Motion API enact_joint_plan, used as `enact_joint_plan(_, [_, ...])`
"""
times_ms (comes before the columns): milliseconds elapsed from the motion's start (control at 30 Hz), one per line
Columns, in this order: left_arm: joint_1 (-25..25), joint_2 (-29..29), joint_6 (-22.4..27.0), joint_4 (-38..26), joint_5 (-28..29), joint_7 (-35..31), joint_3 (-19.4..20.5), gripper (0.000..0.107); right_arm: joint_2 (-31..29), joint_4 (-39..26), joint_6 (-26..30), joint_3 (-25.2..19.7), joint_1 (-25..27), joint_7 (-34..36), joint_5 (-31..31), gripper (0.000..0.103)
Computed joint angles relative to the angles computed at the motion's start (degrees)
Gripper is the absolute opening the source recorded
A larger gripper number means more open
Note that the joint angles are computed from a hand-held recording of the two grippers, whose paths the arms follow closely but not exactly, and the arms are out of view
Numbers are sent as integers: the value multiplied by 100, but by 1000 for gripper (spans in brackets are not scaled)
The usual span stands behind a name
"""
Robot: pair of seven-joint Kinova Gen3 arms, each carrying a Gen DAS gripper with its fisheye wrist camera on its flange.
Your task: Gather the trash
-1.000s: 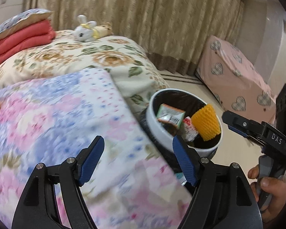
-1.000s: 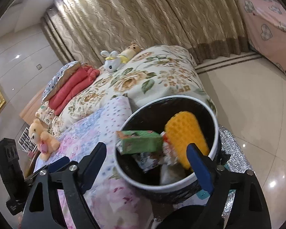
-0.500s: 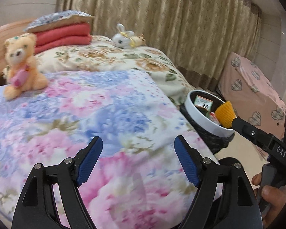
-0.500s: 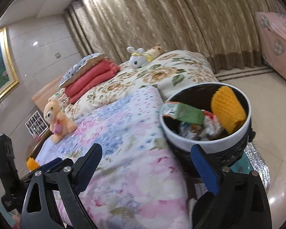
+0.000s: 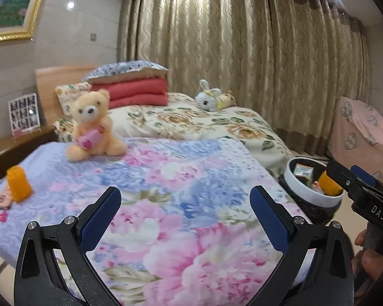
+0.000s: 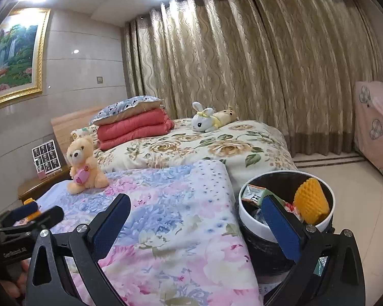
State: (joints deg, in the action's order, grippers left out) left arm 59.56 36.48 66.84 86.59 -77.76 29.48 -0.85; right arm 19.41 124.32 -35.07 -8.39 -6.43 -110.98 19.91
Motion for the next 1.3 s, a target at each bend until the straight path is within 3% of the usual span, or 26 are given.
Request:
enact_joint_plan(167, [78,106,240,5,24,121,-32,103,185,27,-173,22,-104,205,-107,103])
enact_joint_plan(433, [51,178,234,-19,97,94,-18,103,219,99,-199,10,-152,366,-185,103])
enact_joint_plan(1300, [134,221,183,-94,100,-118,-47,103,149,96,-67,-44,-39,120,-20,103])
